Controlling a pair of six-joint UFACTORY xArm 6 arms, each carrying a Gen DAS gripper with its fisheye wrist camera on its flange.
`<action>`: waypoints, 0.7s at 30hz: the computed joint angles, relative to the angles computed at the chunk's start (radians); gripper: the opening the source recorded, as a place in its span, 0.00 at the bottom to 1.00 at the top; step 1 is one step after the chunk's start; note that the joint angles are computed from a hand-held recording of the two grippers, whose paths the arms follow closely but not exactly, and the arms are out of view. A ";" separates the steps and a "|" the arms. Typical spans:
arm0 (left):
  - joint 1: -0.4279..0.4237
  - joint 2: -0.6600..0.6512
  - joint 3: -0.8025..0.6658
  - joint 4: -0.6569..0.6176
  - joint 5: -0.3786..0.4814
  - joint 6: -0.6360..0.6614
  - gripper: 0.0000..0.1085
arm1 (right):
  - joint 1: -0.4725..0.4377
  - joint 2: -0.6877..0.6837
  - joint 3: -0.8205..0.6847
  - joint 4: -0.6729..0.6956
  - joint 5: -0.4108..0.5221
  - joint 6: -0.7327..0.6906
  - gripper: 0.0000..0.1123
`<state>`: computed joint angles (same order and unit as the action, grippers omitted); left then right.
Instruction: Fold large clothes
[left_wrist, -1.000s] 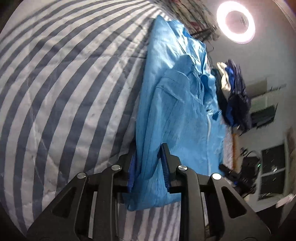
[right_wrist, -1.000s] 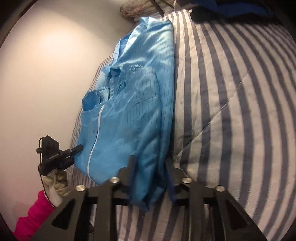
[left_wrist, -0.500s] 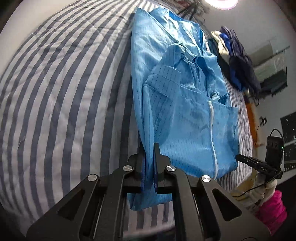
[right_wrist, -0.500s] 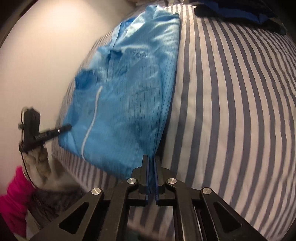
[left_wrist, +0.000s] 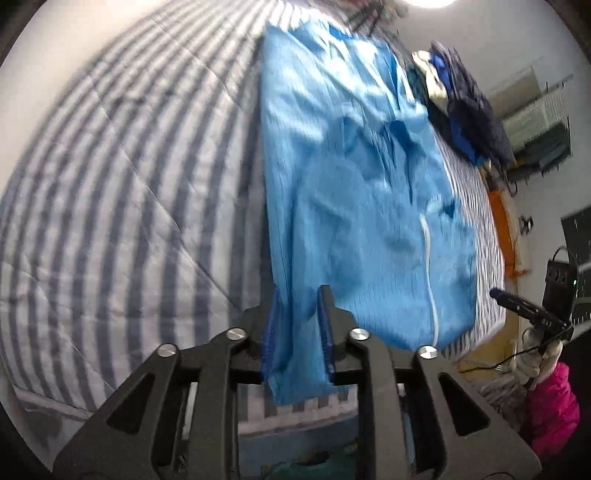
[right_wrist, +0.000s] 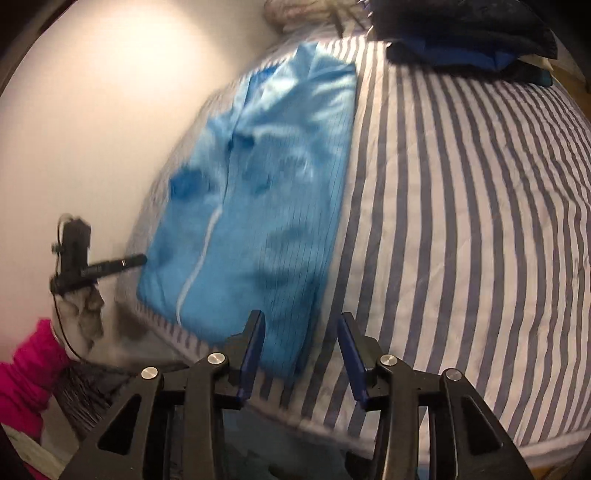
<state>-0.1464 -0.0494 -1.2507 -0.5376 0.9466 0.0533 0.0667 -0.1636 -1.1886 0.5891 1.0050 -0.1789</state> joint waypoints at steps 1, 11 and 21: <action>0.001 0.005 -0.004 -0.009 -0.019 -0.004 0.21 | -0.001 0.019 -0.014 -0.002 -0.015 -0.006 0.39; -0.067 0.148 -0.153 0.074 -0.088 0.006 0.15 | 0.084 0.246 -0.215 -0.121 -0.038 0.022 0.04; -0.055 0.195 -0.187 0.171 -0.182 -0.049 0.00 | 0.120 0.339 -0.298 -0.322 -0.121 0.099 0.00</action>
